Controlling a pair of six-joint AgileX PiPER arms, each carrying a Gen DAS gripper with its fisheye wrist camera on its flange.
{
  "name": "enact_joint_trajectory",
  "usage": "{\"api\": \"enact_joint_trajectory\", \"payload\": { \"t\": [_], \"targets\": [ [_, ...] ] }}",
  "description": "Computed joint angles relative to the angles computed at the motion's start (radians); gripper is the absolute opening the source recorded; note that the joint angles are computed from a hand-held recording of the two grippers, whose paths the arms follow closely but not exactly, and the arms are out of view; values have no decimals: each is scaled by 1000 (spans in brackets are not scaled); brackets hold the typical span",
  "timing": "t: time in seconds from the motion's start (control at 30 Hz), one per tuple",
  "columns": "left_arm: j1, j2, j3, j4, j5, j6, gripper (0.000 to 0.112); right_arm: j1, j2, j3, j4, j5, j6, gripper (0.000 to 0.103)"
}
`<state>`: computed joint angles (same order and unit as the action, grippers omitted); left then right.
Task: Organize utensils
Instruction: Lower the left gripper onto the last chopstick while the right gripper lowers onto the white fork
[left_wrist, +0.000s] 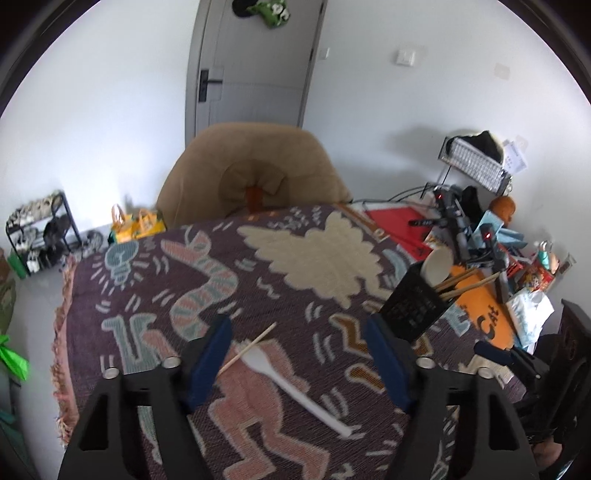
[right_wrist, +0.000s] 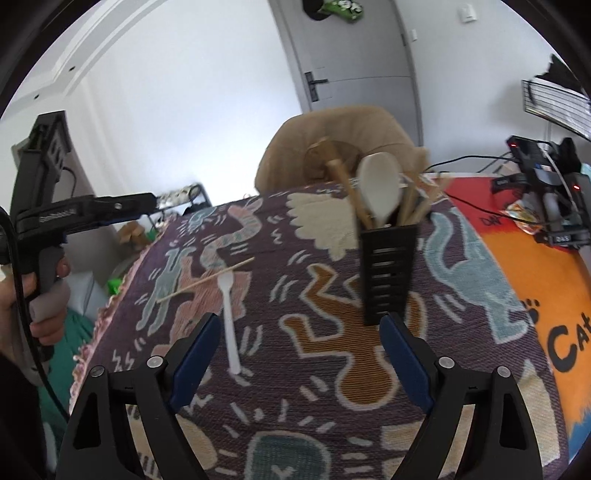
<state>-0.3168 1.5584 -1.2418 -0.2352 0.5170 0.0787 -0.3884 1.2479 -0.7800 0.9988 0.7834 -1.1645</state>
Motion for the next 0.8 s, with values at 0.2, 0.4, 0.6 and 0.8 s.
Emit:
{"api": "enact_joint_trajectory", "payload": {
  "t": [0.2,0.4,0.6,0.8],
  "targets": [
    [59,6,47,-50,3,72,51,166,58,-41,-113,-72,127,64],
    [136,-9,105,-94,0,142,41,345,160,-138,-288,-103,295,55],
    [216,-16,153,-151,7,220,38,478,277,-263,-464,-91,468,48],
    [283,-2,220,-247,-26,336,38,543,385,-368,-573,-65,567,45]
  ]
}}
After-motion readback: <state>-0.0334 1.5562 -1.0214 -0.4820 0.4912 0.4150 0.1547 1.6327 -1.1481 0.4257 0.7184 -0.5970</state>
